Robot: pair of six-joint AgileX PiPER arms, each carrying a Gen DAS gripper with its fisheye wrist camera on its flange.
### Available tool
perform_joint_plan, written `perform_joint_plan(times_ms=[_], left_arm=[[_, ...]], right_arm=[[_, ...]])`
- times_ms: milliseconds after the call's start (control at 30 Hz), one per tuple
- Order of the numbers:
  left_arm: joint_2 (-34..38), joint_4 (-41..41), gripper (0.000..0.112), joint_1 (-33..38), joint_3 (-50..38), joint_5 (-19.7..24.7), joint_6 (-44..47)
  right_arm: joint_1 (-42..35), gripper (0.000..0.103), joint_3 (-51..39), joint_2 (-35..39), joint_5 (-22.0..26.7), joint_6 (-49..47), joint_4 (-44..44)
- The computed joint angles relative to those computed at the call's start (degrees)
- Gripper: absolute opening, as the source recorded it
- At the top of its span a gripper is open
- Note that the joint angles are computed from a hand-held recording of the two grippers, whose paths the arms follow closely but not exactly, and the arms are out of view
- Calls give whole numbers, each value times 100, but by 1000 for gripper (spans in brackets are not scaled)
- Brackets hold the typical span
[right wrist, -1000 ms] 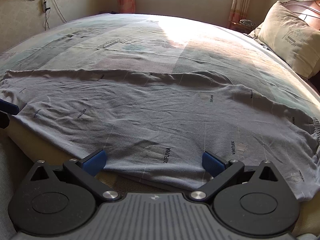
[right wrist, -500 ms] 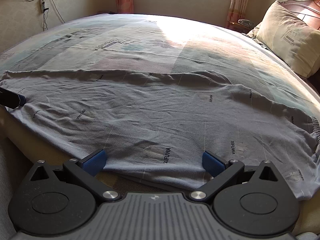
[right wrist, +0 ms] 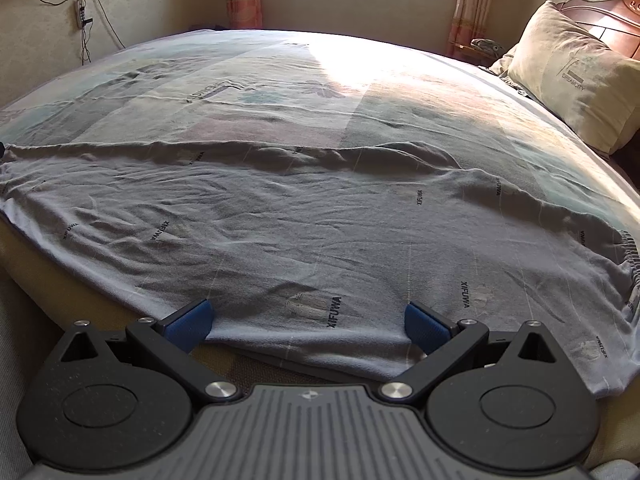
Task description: Fold clothes
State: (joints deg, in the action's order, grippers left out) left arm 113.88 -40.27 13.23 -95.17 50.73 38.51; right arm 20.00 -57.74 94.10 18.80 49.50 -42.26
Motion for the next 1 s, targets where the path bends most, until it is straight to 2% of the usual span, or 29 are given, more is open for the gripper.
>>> perform_joint_plan(times_ms=[100,167,200,267,367,500,600,733,867,1000], left_arm=[[-378,-100,102,-42,844,-534,529],[-680,-276,102,35,1352,-688,992],[-750,-233,102,80,1401,-624,1035],[-795,-128,102,142,1292,-512,997],[-701,-115,102,184,999,-659,983],[-122,241,102,237,321,-520,335],[-136,-202,102,425,621,-678,720],[-181,-222,102,533,511,-614,692],[186,125,102,443,-190,-599,312],[732,97,102,453,-885,-491,66]], right_arm=[[17,103,-27,8,49,-19,31],[10,103,-3,2,21,28,-9],[11,103,2,4,13,65,-42],[23,103,3,11,19,133,-99],[38,103,3,12,33,185,-138],[67,103,-27,19,97,206,-133],[69,103,-42,17,124,176,-100],[65,103,-30,21,101,248,-162],[81,103,-27,28,110,346,-244],[92,103,-62,37,158,274,-164]])
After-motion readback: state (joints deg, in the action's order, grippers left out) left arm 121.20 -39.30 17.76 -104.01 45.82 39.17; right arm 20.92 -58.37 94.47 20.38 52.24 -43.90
